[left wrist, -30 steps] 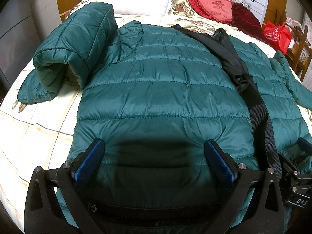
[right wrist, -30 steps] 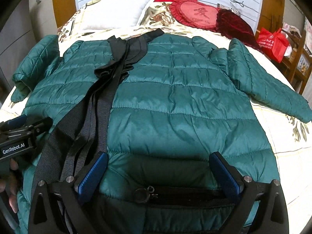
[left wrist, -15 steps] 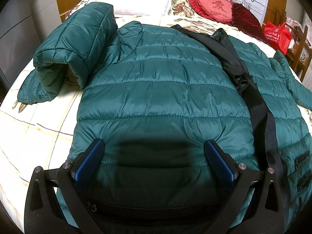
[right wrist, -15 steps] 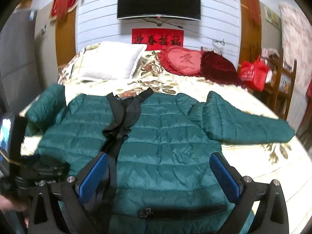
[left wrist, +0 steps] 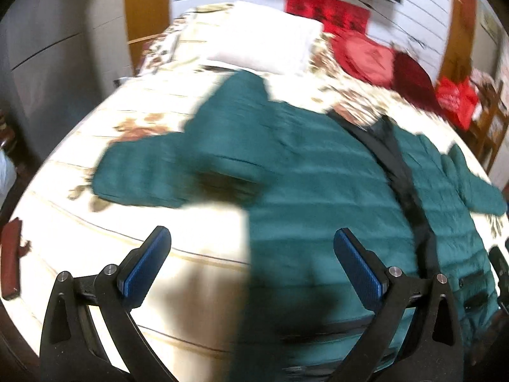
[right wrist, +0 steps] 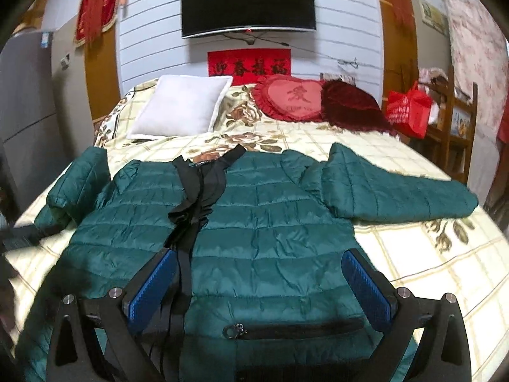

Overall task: Fold large clothes
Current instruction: 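Move the left tool to a sleeve cuff and close on it, then lift the held sleeve with the left tool and carry it across the jacket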

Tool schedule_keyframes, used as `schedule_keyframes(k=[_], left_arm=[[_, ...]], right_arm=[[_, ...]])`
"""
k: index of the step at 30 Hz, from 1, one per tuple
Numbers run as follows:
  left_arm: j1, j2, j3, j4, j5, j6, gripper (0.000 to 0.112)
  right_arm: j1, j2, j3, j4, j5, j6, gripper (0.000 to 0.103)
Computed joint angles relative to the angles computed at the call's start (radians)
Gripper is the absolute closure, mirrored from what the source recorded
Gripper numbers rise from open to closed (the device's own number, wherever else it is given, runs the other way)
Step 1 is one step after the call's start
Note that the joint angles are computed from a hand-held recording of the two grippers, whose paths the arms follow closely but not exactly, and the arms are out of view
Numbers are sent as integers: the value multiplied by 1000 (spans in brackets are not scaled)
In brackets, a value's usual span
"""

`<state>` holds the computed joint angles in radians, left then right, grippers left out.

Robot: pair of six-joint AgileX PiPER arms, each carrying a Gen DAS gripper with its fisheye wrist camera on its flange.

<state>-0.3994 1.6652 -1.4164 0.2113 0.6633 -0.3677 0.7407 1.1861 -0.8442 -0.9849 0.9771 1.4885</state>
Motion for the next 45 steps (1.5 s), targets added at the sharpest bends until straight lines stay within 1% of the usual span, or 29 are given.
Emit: schedule_keyframes(k=[2, 4, 7, 10, 11, 12, 13, 14, 15, 18, 20, 21, 22, 23, 24, 25, 26, 27, 31, 33, 35, 37, 39, 42, 45], left_arm=[[96, 5, -17, -23, 8, 58, 10], [201, 39, -49, -69, 8, 124, 10], [348, 139, -147, -143, 27, 188, 10], [450, 257, -258, -227, 45, 246, 13], [481, 317, -326, -283, 80, 272, 14], [500, 364, -387, -329, 120, 293, 15], [499, 405, -434, -346, 144, 290, 16], [505, 456, -499, -375, 179, 306, 22], [507, 476, -525, -400, 196, 327, 24], [516, 571, -646, -533, 278, 431, 24], [510, 579, -648, -564, 260, 464, 24], [510, 577, -635, -585, 238, 482, 24], [513, 587, -650, -600, 244, 484, 24], [518, 586, -641, -621, 229, 488, 33], [520, 589, -645, -618, 222, 473, 57], [524, 600, -664, -614, 232, 452, 70], [537, 615, -684, -647, 255, 443, 85], [547, 618, -686, -678, 263, 453, 88], [527, 552, -594, -658, 175, 500, 92], [528, 497, -519, -664, 103, 523, 93], [531, 448, -464, -591, 38, 476, 93], [541, 435, -463, -493, 16, 391, 94], [567, 423, -461, -443, 10, 349, 94], [617, 416, -484, -384, 31, 309, 94], [656, 414, -510, -289, 54, 227, 94]], right_arm=[[15, -10, 3, -6, 9, -10, 0], [15, -25, 12, -4, 15, -17, 0], [-2, -49, 26, 14, 7, -28, 0], [-19, -55, 32, 20, -4, -31, 0], [-24, -51, 29, 25, -7, -35, 0], [-32, -47, 26, 33, -16, -45, 0], [-40, -42, 23, 42, -30, -55, 0], [-49, -35, 19, 49, -47, -64, 0], [-53, -28, 15, 53, -57, -71, 0], [-57, 3, -4, 58, -75, -87, 0], [-62, 23, -15, 66, -92, -99, 0], [-63, 28, -19, 67, -96, -103, 0], [-61, 36, -24, 66, -98, -106, 0], [-60, 40, -27, 66, -99, -108, 0], [-60, 46, -31, 68, -102, -113, 0], [-60, 51, -34, 71, -105, -118, 0], [-58, 54, -36, 72, -106, -119, 0], [-57, 58, -39, 72, -107, -122, 0], [-56, 65, -43, 71, -109, -121, 0], [-53, 69, -46, 70, -105, -117, 0], [-51, 69, -46, 67, -99, -113, 0], [-54, 63, -40, 64, -96, -105, 0], [-66, 51, -30, 68, -102, -104, 0], [-82, 34, -18, 76, -109, -103, 0], [-86, 25, -14, 77, -107, -103, 0]])
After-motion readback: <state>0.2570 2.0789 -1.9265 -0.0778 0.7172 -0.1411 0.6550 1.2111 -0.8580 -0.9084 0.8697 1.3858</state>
